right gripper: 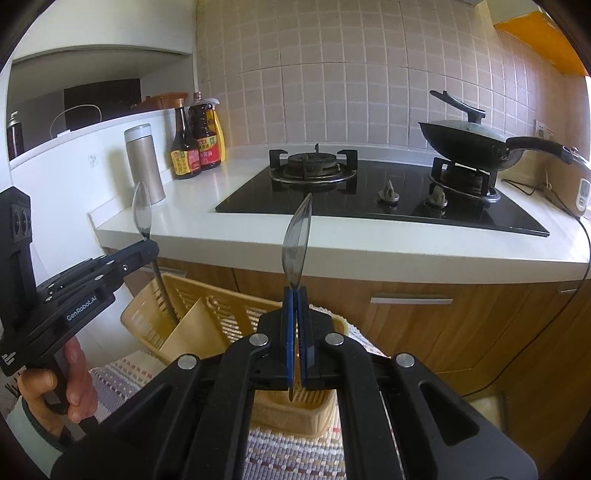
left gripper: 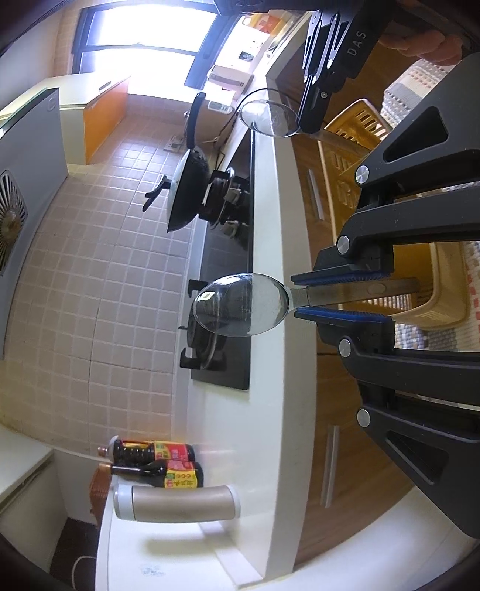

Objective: Organize utensils
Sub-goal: 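Lift both clear spoons over the yellow basket and open both tools to drop them, then move both tools back down to the utensils on the cloth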

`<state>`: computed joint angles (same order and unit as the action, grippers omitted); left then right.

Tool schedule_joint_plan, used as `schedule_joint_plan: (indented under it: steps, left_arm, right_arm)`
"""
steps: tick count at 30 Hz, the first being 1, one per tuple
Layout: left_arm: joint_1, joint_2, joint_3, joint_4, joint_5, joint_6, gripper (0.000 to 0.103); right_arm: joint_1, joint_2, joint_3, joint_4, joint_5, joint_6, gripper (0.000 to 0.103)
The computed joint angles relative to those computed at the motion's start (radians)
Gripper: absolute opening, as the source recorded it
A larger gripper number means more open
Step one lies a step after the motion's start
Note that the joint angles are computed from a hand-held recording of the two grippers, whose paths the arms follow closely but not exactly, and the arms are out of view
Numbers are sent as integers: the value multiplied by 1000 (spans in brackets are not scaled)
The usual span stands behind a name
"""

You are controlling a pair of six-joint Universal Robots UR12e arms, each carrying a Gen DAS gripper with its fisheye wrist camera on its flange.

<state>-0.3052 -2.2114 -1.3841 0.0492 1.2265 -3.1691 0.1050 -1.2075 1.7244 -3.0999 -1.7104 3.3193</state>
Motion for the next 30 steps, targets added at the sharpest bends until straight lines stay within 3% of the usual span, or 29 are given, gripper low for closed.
schedule_joint_plan:
  steps: [6,8,9,10,14,16,24,26,30]
  left_arm:
    - [-3,18,-22,-15,14,42,18]
    - [-1,26,-32,-20,6,40,23]
    - [3,33,-40,-22,-7,36,31]
    - [5,40,-47,-23,-13,34,36]
    - [13,71,-82,-18,-25,38,36]
    - [18,89,-100,-17,-42,37,38]
    - [35,177,-186,-13,-72,33,43]
    - [40,207,-209,-46,-81,37,44]
    - [53,259,-249,-149,-106,52,47]
  right_arm:
    - [-10,-26,27,26,64,36,2]
    - [-15,-37,38,34,84,52,3]
    - [-18,-44,44,41,94,58,4]
    - [-19,-49,47,47,99,61,7]
    - [-17,-75,72,42,88,75,33]
    - [-17,-89,87,27,88,82,38]
    - [11,-156,121,71,31,89,38]
    - [17,-171,126,95,36,90,38]
    - [34,-194,115,240,34,112,38]
